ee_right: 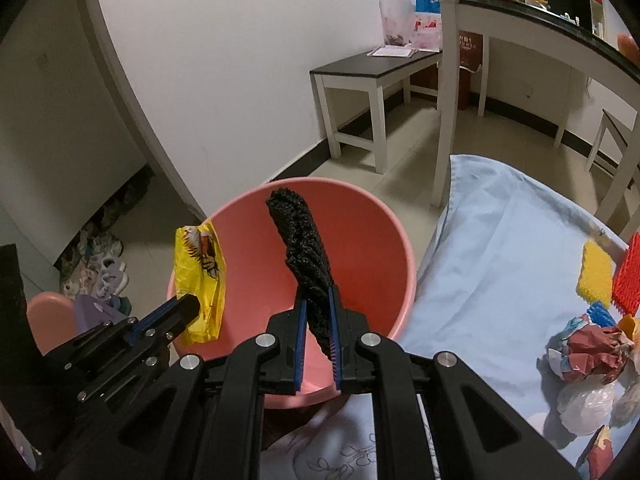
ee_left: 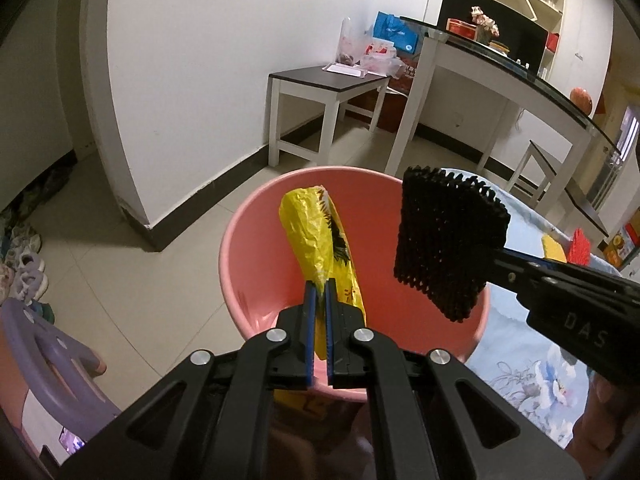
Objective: Collect trash
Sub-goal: 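Carry both items over the pink bucket and open both tools to drop them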
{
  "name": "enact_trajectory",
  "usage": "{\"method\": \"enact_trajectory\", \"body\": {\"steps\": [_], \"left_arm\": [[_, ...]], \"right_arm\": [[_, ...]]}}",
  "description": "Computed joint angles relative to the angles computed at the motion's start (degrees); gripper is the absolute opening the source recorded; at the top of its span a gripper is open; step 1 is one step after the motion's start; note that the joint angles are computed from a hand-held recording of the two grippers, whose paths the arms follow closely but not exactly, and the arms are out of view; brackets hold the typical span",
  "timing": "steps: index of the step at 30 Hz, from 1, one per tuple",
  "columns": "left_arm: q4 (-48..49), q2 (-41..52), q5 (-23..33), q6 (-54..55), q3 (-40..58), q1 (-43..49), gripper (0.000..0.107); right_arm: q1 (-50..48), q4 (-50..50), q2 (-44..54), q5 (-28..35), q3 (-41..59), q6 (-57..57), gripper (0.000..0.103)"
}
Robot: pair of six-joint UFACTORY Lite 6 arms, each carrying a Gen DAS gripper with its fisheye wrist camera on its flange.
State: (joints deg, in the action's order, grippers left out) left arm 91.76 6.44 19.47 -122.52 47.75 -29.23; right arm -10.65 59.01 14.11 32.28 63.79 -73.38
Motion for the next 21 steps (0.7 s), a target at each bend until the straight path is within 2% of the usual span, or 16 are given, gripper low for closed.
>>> {"method": "enact_trajectory", "body": {"steps": [7,10,14,21], "left_arm": [[5.1,-0.45,-3.46,-4.79,-1.25,2.67,0.007],[5.92,-0.22,-4.72,-5.15,-1.21,3.39,0.008],[8.16,-0.52,-6.52,-7.41,-1.54,4.14,0.009],[17.22,-2.76,-7.8,-16.55,-2.92,4.5,0.009]], "right_arm": [[1.64,-0.06,0.85,-3.46,-0.63,0.18,0.011],[2.14,0.34,1.06,-4.67,-0.91,0.11,0.017],[1.7,1.0,0.76,-5.07,-1.23,-0.15,0.039],[0.12,1.74,-0.45,-3.81,-1.38,-0.77,0.044]]}}
